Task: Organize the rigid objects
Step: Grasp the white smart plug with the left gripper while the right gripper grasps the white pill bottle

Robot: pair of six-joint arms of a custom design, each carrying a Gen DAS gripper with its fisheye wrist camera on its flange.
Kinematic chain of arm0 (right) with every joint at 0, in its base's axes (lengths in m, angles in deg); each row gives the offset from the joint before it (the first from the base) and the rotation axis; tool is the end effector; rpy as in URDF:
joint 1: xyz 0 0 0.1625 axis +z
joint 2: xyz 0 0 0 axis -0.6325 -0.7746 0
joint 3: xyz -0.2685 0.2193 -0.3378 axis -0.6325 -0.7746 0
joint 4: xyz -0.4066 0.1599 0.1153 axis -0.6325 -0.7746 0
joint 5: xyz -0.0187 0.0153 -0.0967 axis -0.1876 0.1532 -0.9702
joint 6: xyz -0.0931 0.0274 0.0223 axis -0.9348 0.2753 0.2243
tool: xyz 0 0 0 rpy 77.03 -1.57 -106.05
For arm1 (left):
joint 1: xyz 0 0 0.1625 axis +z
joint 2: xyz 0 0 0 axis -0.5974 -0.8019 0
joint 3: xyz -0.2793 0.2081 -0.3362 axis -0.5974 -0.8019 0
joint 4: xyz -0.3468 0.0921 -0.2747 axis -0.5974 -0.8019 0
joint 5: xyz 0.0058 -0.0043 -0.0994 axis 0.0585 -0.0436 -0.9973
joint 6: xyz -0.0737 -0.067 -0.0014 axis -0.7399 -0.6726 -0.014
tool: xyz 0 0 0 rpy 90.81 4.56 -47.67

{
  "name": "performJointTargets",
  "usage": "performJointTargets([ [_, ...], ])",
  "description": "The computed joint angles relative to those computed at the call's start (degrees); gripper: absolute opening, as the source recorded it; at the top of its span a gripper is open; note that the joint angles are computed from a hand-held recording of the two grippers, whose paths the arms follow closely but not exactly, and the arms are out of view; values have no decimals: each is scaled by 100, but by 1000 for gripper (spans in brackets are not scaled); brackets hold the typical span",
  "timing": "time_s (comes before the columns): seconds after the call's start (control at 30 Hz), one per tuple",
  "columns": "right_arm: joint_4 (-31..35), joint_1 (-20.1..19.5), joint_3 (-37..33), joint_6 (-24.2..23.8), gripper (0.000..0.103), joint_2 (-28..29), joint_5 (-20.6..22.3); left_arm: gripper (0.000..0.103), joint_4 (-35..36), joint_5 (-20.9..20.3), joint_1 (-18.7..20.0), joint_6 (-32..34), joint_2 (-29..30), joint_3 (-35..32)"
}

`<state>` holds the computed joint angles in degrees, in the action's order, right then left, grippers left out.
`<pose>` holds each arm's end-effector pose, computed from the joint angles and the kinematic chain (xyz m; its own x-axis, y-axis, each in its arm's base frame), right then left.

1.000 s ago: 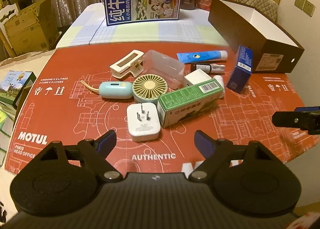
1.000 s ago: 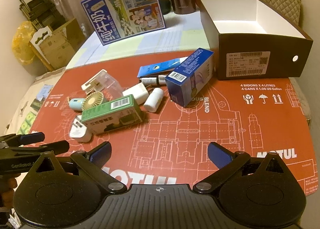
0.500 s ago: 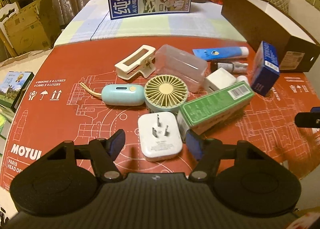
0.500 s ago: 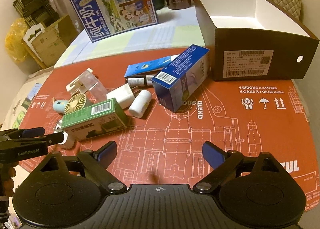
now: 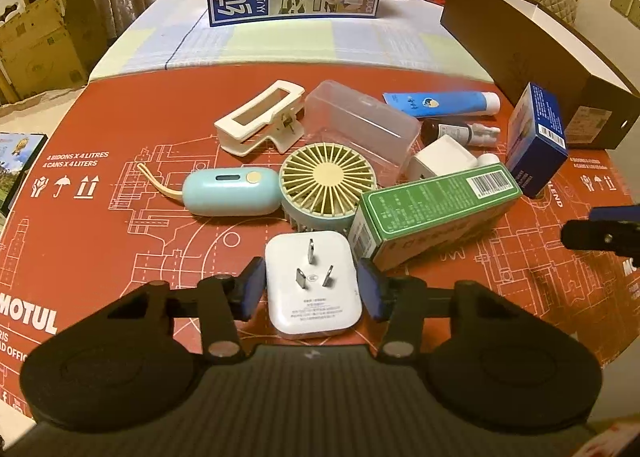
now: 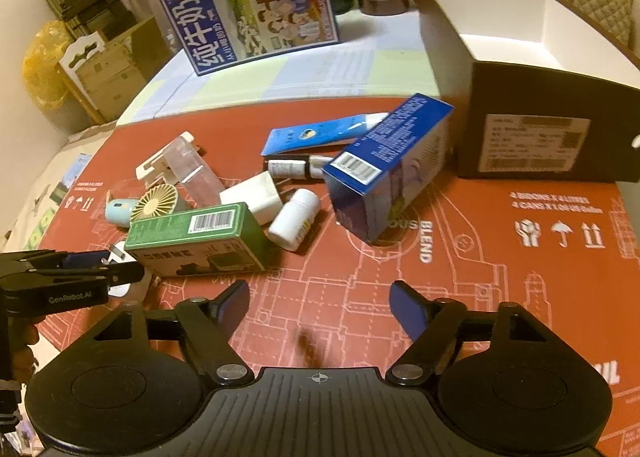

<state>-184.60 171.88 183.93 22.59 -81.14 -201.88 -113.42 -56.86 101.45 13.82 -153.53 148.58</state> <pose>0.3952 -0.3347 -0.0393 -0.8338 -0.0166 0.5518 -0.3015 0.8510 -0.4300 0.0496 -0.3703 0.3495 -0.7321 0.1210 -0.6704 0.4566 0.8175 -0.3510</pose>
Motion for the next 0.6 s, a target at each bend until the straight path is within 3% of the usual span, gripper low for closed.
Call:
performJointTargets([
  [0.3,-497,-215,-203,-482,47,309,132,45,-27,326,59,-87,-172,19],
  [0.6,-951,-429,-586,-864,44,734,-22,45,-96,664,158,-264,-206,-42],
])
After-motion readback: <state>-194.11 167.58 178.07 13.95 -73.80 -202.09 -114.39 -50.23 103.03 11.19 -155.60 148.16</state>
